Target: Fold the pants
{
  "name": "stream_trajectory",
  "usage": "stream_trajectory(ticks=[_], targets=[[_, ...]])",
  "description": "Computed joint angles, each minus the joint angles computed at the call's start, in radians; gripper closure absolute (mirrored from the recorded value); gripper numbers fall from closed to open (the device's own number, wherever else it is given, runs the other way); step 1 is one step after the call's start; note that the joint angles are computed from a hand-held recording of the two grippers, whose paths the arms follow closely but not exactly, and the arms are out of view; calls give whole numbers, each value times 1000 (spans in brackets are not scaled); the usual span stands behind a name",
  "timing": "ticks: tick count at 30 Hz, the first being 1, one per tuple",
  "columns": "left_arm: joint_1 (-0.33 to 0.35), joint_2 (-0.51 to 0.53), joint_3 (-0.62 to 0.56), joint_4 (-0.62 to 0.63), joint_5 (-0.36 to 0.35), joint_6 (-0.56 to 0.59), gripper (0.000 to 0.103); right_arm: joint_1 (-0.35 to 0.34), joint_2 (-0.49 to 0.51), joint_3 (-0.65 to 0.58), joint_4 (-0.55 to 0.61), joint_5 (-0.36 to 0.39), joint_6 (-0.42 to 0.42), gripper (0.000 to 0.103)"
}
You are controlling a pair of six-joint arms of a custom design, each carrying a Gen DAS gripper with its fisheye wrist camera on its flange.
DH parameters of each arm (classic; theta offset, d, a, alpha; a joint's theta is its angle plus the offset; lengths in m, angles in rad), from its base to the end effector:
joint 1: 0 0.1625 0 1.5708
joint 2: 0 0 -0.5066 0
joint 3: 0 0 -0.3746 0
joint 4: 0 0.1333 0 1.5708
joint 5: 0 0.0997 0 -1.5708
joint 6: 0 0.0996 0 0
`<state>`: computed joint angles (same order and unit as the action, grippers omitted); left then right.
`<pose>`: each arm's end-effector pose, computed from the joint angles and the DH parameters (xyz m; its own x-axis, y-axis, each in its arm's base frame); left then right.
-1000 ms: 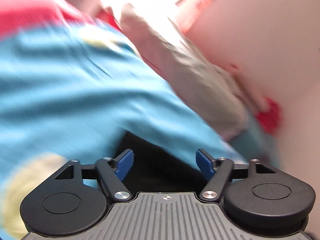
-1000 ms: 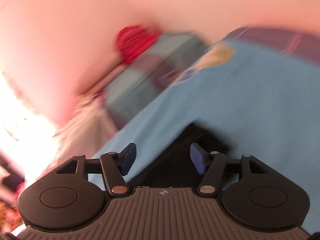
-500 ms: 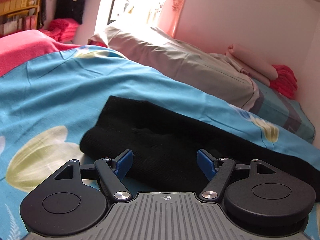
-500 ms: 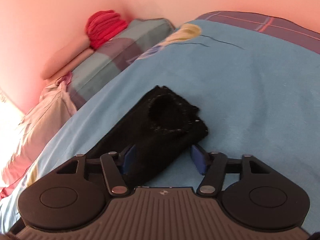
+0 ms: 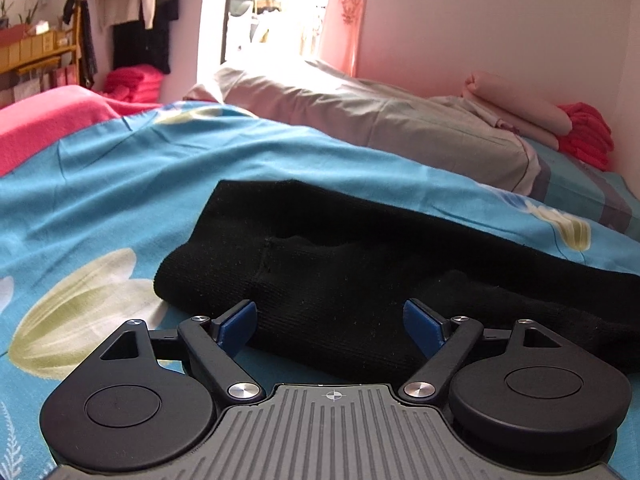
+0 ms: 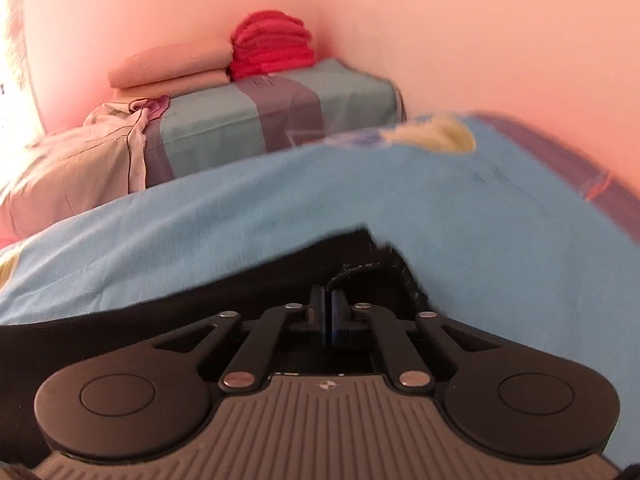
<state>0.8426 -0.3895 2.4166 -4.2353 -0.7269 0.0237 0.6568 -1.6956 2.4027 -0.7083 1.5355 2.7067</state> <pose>-0.1265 -0.4540 0.0247 -0.7791 0.1246 -0.6144 0.5535 0.5970 -0.5807 -0.1710 -0.3046 0.3222 -0.5783 0.6986 0.4214 -0.2697 0.3237 -0.9069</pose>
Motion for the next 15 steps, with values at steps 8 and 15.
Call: stream_trajectory(ticks=[8, 15], targets=[[-16, 15, 6, -72, 31, 14, 0, 22, 49, -130, 186, 121, 39, 85], [-47, 38, -13, -338, 179, 152, 0, 258, 43, 37, -90, 227, -60, 44]])
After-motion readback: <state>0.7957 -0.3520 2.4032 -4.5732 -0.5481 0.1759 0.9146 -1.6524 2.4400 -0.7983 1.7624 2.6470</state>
